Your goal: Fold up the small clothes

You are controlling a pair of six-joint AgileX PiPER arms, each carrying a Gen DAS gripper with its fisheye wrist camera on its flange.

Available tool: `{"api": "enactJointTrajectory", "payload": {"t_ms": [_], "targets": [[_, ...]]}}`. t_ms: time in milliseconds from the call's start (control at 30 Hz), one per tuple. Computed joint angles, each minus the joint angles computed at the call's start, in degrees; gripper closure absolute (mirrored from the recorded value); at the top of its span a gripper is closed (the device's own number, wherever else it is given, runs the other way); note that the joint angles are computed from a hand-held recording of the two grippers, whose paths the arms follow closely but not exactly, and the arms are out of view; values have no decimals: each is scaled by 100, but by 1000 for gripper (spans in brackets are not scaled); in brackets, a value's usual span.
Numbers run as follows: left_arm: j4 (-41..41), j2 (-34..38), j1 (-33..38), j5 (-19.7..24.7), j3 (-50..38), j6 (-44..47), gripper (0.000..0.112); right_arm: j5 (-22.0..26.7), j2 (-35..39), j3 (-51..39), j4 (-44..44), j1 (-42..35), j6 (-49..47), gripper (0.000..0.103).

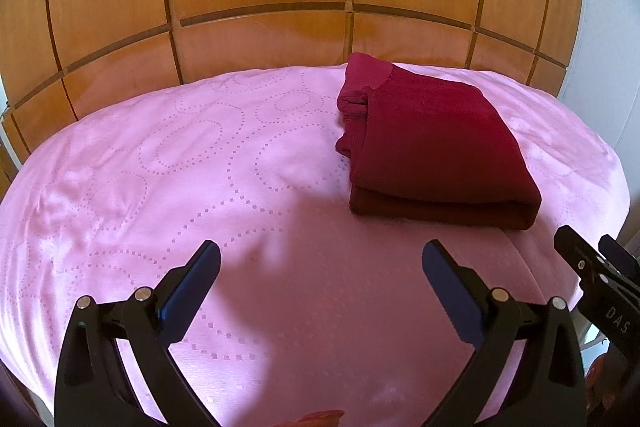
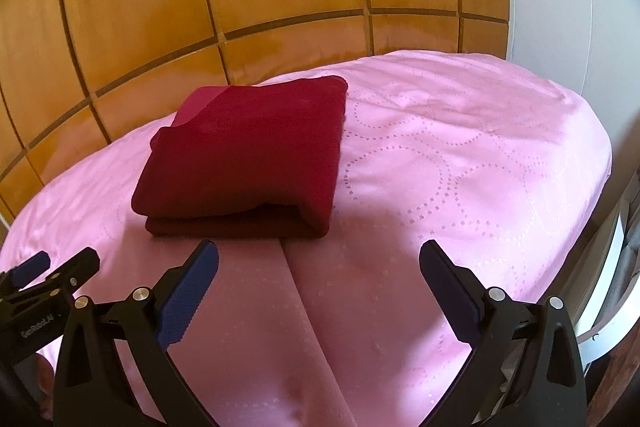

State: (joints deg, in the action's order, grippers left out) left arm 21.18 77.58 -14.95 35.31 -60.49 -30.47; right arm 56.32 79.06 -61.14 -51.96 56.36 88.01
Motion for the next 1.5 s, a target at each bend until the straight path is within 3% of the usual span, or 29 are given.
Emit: {"api": "enactJointTrajectory", "payload": {"t_ms": [1200,1400,1500], "targets": [[-150,72,88,-19,-9,208,12,-18,-2,9,86,24,-14,4],[-464,154,136,83,-106,486,12,-82,19,10,88,-19,-38,4],[-229,68,14,-20,4,186,12,-122,44,5,122,-58,-35,4]]}}
